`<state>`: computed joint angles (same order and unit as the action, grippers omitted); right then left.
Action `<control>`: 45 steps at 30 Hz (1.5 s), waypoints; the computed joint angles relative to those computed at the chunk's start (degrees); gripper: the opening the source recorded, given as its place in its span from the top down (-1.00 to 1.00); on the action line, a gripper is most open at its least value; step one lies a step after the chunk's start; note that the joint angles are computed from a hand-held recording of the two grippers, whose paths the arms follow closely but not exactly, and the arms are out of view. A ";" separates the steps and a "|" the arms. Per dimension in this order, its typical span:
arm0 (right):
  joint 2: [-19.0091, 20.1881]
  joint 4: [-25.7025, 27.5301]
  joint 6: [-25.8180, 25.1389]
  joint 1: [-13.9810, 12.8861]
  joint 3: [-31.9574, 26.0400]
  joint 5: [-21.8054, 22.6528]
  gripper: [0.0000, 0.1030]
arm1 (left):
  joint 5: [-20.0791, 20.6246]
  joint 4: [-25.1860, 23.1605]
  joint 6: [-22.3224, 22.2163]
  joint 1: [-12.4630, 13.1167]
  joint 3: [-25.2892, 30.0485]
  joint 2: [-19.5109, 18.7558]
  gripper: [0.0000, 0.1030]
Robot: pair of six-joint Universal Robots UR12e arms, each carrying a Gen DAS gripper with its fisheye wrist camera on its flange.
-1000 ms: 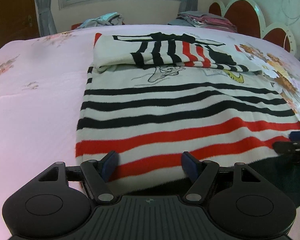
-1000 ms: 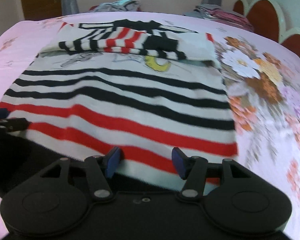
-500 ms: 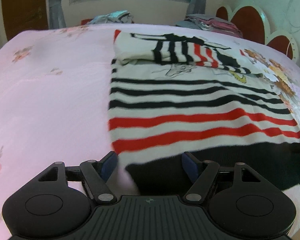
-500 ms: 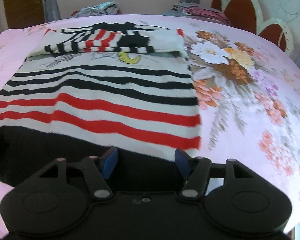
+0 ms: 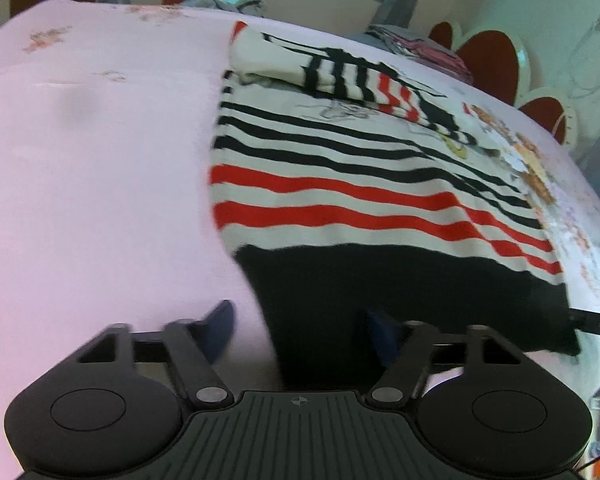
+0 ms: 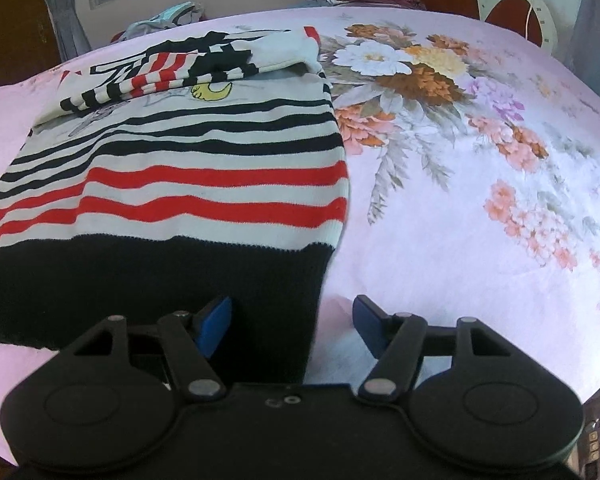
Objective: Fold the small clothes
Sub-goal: 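Grasp the black hem with the left tool while the right tool grasps it too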
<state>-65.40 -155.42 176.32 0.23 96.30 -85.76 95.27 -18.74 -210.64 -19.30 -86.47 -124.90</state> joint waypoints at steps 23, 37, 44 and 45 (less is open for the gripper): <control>2.63 -0.11 0.72 -1.61 -7.92 13.73 0.78 | -5.11 4.64 0.98 2.08 9.00 -3.70 0.80; 17.35 2.16 5.41 -0.98 -32.43 16.40 0.79 | -0.51 0.20 0.38 4.47 32.82 -16.52 0.81; 27.59 11.20 8.45 -0.53 -49.48 16.96 0.79 | 2.16 -10.53 -0.65 5.29 51.32 -26.55 0.81; 29.35 13.33 8.58 -0.43 -52.51 16.94 0.79 | 2.47 -12.71 -0.74 5.38 54.24 -28.09 0.81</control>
